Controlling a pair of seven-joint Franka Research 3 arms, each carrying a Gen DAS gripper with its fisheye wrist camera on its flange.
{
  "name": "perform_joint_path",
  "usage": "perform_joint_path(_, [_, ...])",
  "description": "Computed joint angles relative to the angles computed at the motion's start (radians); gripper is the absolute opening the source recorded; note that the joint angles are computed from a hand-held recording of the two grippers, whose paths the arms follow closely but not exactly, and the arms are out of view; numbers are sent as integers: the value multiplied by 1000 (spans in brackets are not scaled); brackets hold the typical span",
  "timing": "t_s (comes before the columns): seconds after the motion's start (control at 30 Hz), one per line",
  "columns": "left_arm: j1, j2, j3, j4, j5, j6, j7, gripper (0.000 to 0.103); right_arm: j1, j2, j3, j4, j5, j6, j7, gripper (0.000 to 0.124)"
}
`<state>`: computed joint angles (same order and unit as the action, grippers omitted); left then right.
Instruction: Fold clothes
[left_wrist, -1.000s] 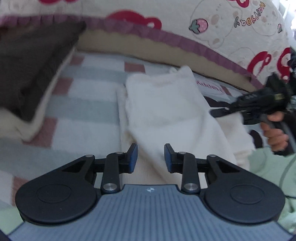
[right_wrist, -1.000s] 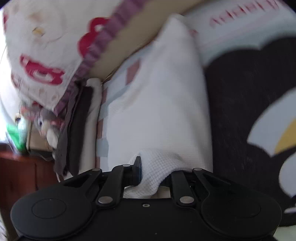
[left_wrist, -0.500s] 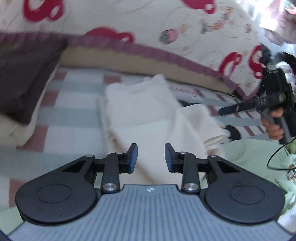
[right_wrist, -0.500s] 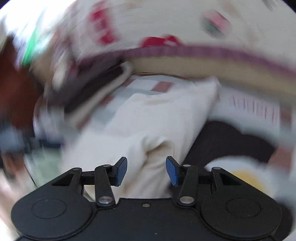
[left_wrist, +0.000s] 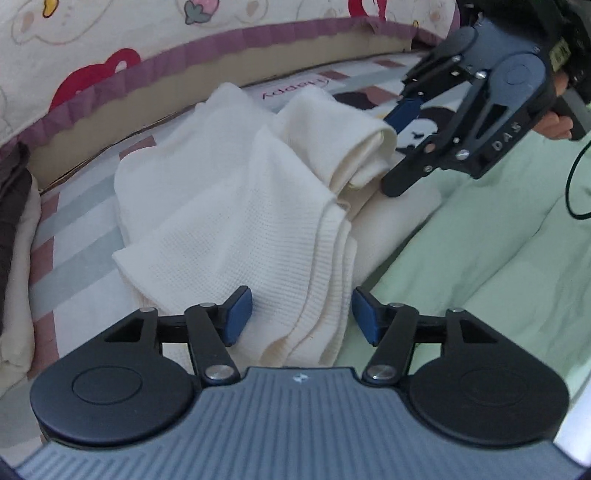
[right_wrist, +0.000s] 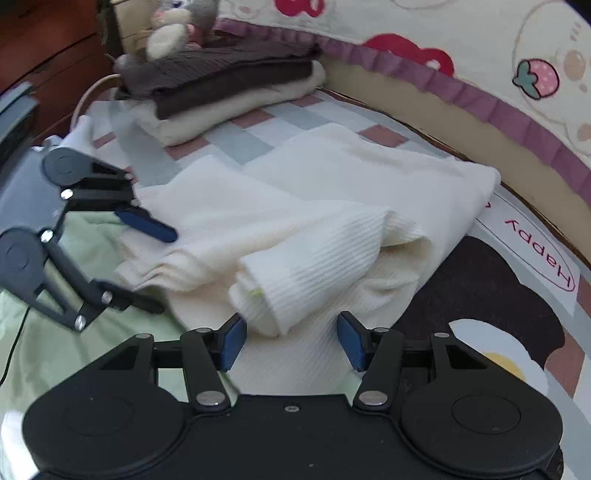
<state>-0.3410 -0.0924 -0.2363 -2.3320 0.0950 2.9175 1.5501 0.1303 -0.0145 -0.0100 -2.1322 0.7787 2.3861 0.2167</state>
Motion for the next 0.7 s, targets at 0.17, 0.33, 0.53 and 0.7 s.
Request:
perform_joint_path(0.17, [4, 9, -1, 28, -3, -49, 5, 51, -37, 39, -28, 72, 122, -117, 9, 6])
perform_joint_path(0.33, [-3, 12, 14, 30, -109, -56, 81, 48, -103, 128, -40, 217, 187, -260, 190, 6])
perform_joint_path(0.53, [5, -9, 13, 54, -92, -112, 147, 13, -178, 175, -37, 318, 214, -399, 297, 6])
perform_joint_path(0.7, [-7, -36, 34, 75, -159, -122, 253, 10, -201, 170, -38, 304, 211, -401, 337, 6])
